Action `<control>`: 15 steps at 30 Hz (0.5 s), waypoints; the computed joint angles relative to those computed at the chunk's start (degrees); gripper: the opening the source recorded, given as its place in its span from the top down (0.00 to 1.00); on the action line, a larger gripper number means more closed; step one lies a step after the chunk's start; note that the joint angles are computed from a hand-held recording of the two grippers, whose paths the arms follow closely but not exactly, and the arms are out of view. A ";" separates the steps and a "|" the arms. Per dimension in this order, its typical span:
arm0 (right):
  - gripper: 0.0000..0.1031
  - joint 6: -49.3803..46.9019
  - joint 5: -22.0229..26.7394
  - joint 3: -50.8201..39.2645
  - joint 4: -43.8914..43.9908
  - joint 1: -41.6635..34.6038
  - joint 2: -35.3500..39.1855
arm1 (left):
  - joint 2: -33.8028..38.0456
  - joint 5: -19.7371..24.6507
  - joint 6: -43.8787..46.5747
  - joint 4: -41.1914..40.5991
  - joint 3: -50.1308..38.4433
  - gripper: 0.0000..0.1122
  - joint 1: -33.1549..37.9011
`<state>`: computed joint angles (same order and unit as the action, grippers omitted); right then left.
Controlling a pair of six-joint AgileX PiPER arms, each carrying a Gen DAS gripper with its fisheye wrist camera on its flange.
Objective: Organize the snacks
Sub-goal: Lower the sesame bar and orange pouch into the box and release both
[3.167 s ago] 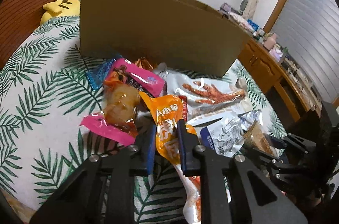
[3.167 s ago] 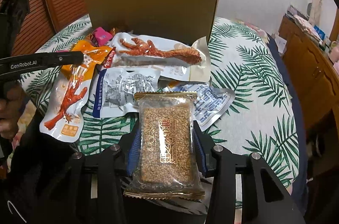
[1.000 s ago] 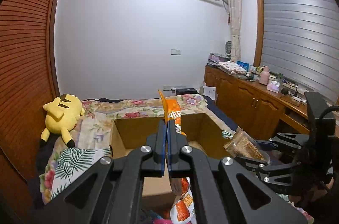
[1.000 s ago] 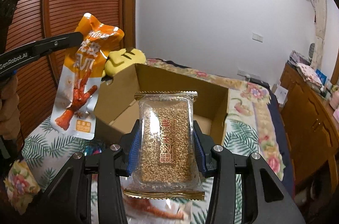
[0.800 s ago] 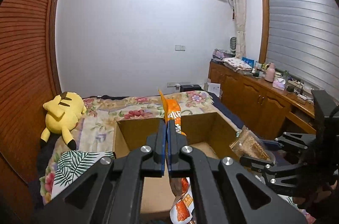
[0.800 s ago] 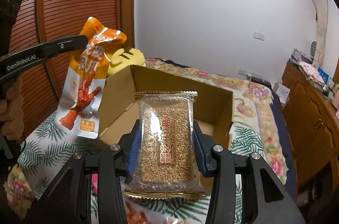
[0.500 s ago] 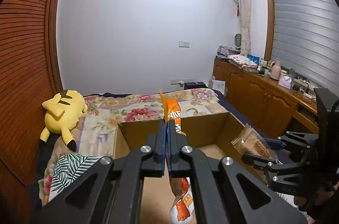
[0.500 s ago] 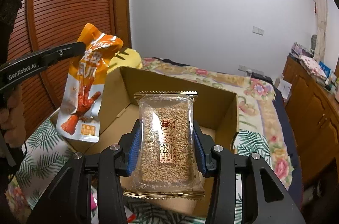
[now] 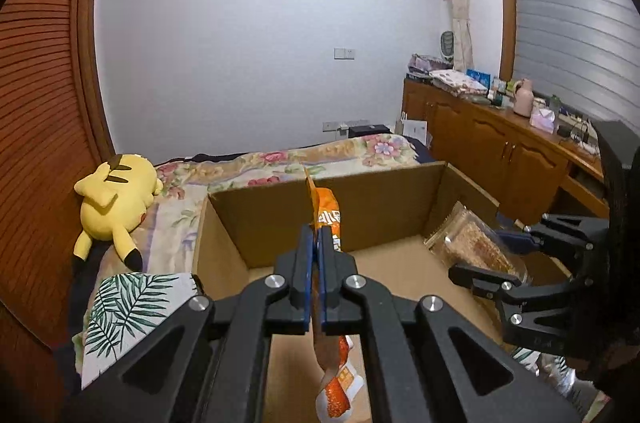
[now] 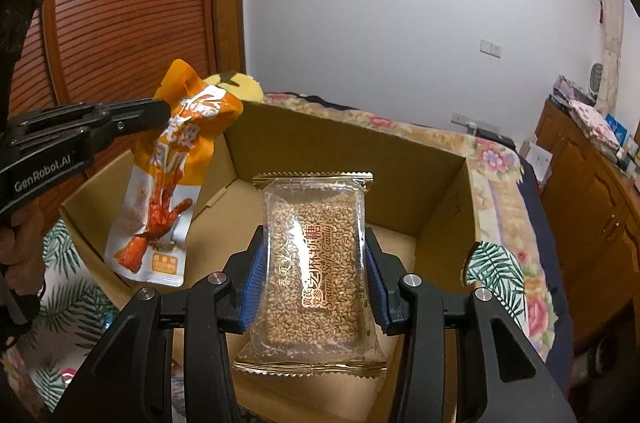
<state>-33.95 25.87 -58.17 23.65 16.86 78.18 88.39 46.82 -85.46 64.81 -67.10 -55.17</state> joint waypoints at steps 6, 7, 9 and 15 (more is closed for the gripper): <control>0.57 2.06 -1.49 0.42 -2.20 1.98 2.65 | -0.31 -2.79 -1.78 1.07 2.66 1.00 0.35; 0.57 2.14 -1.63 0.54 -2.22 2.18 2.90 | -0.54 -3.35 -2.30 1.55 3.15 1.00 0.43; 0.57 0.95 -0.86 0.46 0.11 1.45 3.17 | -1.05 -4.04 -3.92 2.47 4.08 0.97 0.28; 0.53 -3.40 1.71 -0.38 5.53 -0.86 4.35 | -2.39 -7.26 -4.99 1.17 6.22 0.93 1.16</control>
<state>-37.35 27.58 -58.55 29.18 16.01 82.52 86.00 39.55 -90.45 65.98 -60.88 -54.01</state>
